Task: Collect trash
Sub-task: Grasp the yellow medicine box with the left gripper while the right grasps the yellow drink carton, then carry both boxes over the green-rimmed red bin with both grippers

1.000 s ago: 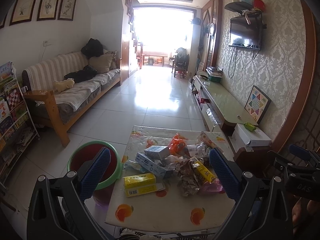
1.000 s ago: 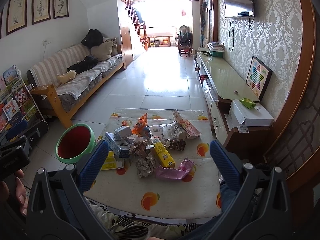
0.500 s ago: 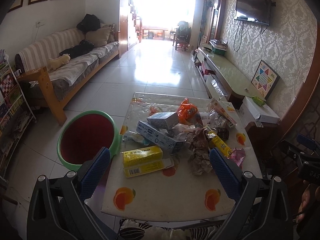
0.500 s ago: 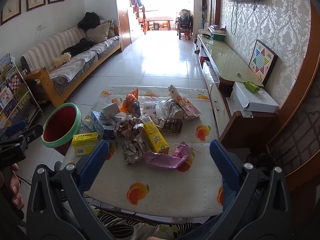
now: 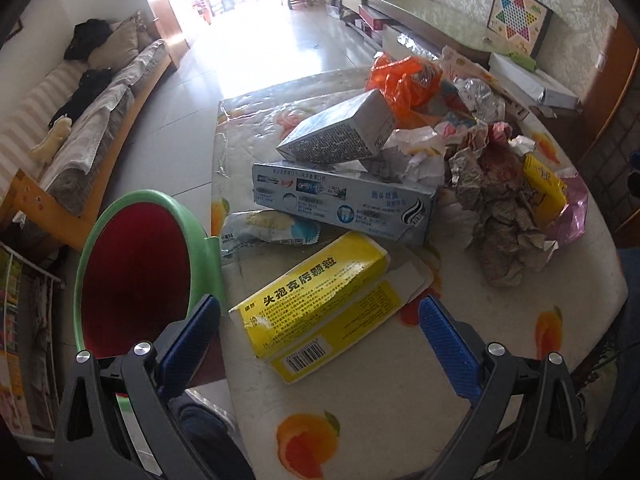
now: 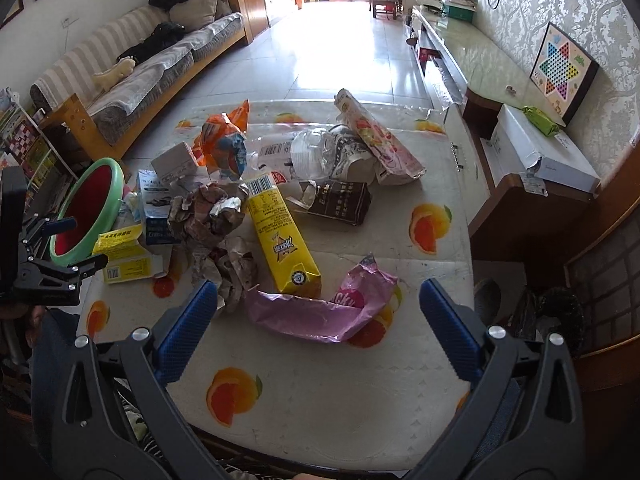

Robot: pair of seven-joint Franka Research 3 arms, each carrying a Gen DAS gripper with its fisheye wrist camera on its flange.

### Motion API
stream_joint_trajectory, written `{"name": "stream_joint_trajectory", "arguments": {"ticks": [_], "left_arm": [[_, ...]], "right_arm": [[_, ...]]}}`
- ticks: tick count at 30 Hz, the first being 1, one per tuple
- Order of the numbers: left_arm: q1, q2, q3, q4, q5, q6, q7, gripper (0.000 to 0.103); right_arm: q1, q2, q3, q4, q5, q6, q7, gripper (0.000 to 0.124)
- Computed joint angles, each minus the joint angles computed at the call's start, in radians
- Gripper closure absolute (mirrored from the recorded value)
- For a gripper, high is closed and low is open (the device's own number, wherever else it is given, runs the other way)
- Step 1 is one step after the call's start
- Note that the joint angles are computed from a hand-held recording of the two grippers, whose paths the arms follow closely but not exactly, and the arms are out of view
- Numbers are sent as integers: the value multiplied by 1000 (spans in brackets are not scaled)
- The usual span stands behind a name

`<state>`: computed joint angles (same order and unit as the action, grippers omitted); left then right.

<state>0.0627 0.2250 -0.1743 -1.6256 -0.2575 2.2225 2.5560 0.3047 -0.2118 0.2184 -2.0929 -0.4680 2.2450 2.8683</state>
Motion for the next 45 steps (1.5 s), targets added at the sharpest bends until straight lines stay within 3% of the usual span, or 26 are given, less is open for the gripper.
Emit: {"name": "stream_joint_trajectory", "arguments": {"ticks": [10,13,18,20,24,27,29,34,35,45], "left_arm": [[-31,188,-28,205,143,-159,60,9],[-35,205,-31,220,167,-191,81,18],[-31,223,-36,255,155,-235,67,19],[-30,230,-36,270,152,-257,57,22],[-16,208,-43,240,124,-276,71,33],[-3,180,-41,210,84,-282,57,55],[8,183,-37,232,58,-325,43,59],[19,116,-30,152,30,-297,58,64],[22,103,-28,138,19,-296,61,69],[45,-127,38,-49,-147,-294,99,70]], "right_arm": [[2,161,-81,84,116,95,-234,24],[8,226,-104,144,173,73,-326,31],[15,298,-136,200,289,46,-454,54],[15,309,-143,200,336,59,-492,55],[19,324,-153,197,381,74,-536,84],[25,321,-156,193,390,81,-534,85],[33,303,-157,183,368,97,-506,85],[37,240,-151,156,276,87,-405,86],[35,230,-147,152,258,87,-383,86],[10,120,-95,140,93,37,-203,86]]}}
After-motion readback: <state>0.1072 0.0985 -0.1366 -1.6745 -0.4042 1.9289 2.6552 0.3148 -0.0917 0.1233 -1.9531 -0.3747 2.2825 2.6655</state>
